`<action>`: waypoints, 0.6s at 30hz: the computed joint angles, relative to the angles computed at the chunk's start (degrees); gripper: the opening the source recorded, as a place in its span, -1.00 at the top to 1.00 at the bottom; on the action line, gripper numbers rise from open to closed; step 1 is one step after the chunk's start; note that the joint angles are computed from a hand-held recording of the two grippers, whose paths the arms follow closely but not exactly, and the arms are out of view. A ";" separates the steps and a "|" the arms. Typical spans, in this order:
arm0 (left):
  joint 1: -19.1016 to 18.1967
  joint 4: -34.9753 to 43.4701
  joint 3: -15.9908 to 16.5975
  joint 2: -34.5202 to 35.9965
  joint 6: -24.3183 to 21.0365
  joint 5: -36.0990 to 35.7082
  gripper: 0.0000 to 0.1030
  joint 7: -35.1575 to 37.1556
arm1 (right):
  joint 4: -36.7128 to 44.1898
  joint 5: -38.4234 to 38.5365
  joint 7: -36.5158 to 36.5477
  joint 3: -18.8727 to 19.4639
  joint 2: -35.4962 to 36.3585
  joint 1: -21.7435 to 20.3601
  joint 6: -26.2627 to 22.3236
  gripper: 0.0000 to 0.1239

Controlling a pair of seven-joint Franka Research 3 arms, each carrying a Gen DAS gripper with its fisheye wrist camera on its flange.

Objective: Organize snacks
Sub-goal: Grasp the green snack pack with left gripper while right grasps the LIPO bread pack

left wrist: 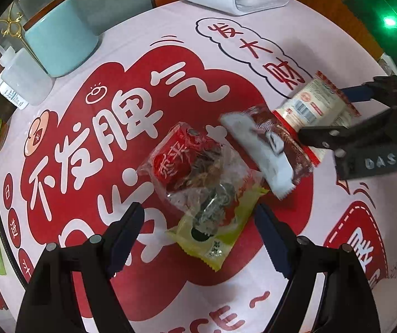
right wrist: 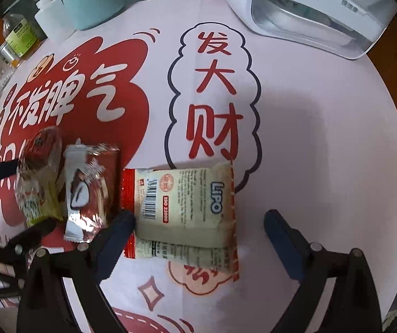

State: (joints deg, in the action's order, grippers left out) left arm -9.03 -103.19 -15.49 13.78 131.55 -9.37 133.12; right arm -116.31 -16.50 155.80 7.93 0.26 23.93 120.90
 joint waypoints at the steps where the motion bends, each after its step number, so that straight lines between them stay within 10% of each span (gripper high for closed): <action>1: -0.14 0.19 0.02 0.31 -0.04 0.21 -0.57 -0.34 | -0.47 -0.37 0.31 0.07 -0.40 0.09 0.17 -0.45; 3: -0.41 0.32 0.08 0.84 0.03 0.76 -0.57 -1.37 | -0.96 -1.04 0.79 0.25 -1.35 0.16 0.09 0.00; 6: -0.05 0.22 -0.21 0.98 0.09 -0.54 -0.57 -1.81 | -1.50 0.77 0.28 0.53 -2.31 0.06 -0.52 0.13; 12: 0.94 -0.75 -0.68 0.03 -0.16 -2.84 0.04 0.46 | -5.60 3.16 -0.59 1.05 -6.12 -0.35 1.74 0.20; 18: 0.49 -5.98 0.23 -4.41 0.93 -2.69 0.14 0.58 | -10.63 4.45 1.12 3.44 -10.72 -0.51 3.97 0.20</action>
